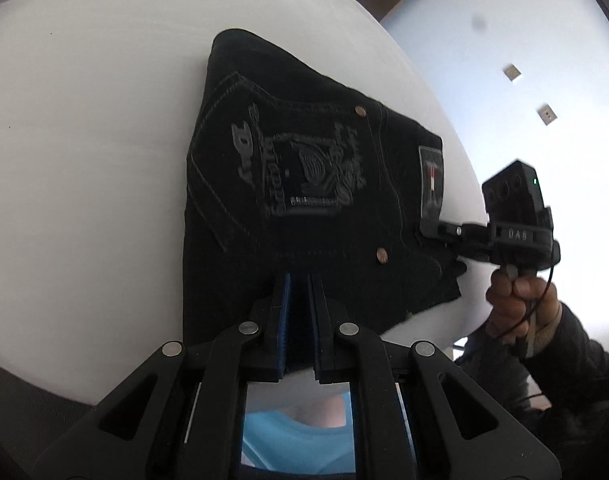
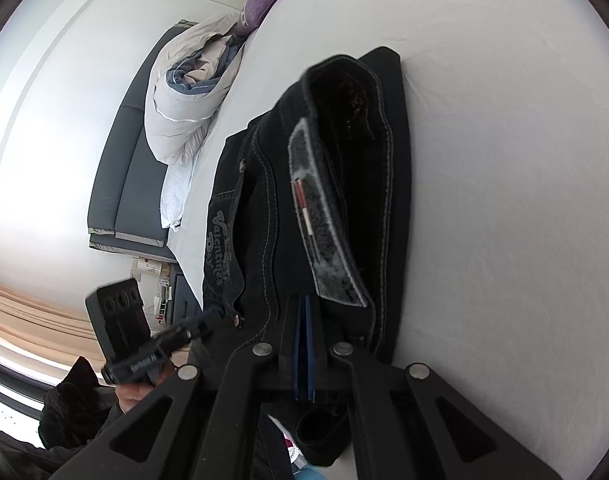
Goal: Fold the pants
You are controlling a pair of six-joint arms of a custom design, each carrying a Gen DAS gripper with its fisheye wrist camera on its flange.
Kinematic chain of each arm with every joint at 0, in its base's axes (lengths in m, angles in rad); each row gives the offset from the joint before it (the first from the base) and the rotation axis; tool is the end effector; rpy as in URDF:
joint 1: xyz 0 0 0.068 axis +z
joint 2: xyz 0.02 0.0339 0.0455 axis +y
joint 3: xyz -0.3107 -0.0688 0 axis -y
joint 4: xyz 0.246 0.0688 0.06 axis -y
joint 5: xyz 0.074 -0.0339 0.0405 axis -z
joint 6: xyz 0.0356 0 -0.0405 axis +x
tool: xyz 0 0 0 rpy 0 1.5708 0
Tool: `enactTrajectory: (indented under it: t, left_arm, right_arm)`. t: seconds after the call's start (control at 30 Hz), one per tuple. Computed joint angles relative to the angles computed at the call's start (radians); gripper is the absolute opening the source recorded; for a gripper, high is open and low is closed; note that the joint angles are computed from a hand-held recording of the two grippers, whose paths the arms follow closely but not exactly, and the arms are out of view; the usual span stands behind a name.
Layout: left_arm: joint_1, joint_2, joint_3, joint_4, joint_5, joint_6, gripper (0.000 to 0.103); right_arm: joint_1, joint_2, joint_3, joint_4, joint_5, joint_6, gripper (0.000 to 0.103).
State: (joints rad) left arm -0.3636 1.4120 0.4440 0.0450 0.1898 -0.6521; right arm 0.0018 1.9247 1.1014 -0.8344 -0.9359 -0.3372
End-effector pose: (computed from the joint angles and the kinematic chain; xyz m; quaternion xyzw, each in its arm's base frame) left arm 0.2084 -0.0865 0.1648 -0.1058 0.9383 -0.2326 0.2332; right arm 0.3306 0.0293 0.1706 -0.1311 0.8822 0.4508 0.0370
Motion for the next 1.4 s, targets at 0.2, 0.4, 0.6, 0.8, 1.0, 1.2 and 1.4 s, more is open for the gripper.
enactTrajectory:
  t: [0.2,0.4,0.6,0.8,1.0,1.2,1.4]
  left_arm:
    - [-0.001,-0.18,0.066,-0.246,-0.152,0.07,0.008]
    - [0.264,-0.087,0.136,-0.224,0.044,0.171,0.025]
    - [0.379,0.095,0.186,-0.144,0.195,0.178,0.092]
    - [0.367,0.254,0.291,-0.202,0.221,0.226,0.091]
    - [0.321,0.307,0.357,-0.268,0.178,0.258,0.056]
    - [0.231,0.279,0.387,-0.316,0.054,0.243,0.032]
    - [0.158,0.233,0.408,-0.334,-0.046,0.181,0.019]
  right_arm:
    - [-0.065,-0.143,0.003,-0.065,-0.007,-0.074,0.055]
    - [-0.126,-0.084,0.014,0.037,0.019,0.104,0.063]
    - [-0.084,-0.034,0.018,0.073,0.045,0.146,0.069]
    - [-0.019,0.02,0.086,0.063,0.096,0.189,0.07]
    - [0.06,0.031,0.125,0.096,0.161,0.255,0.055]
    - [0.072,-0.004,0.072,0.175,0.187,0.258,0.028]
    - [0.097,-0.083,0.048,0.221,0.233,0.225,0.019]
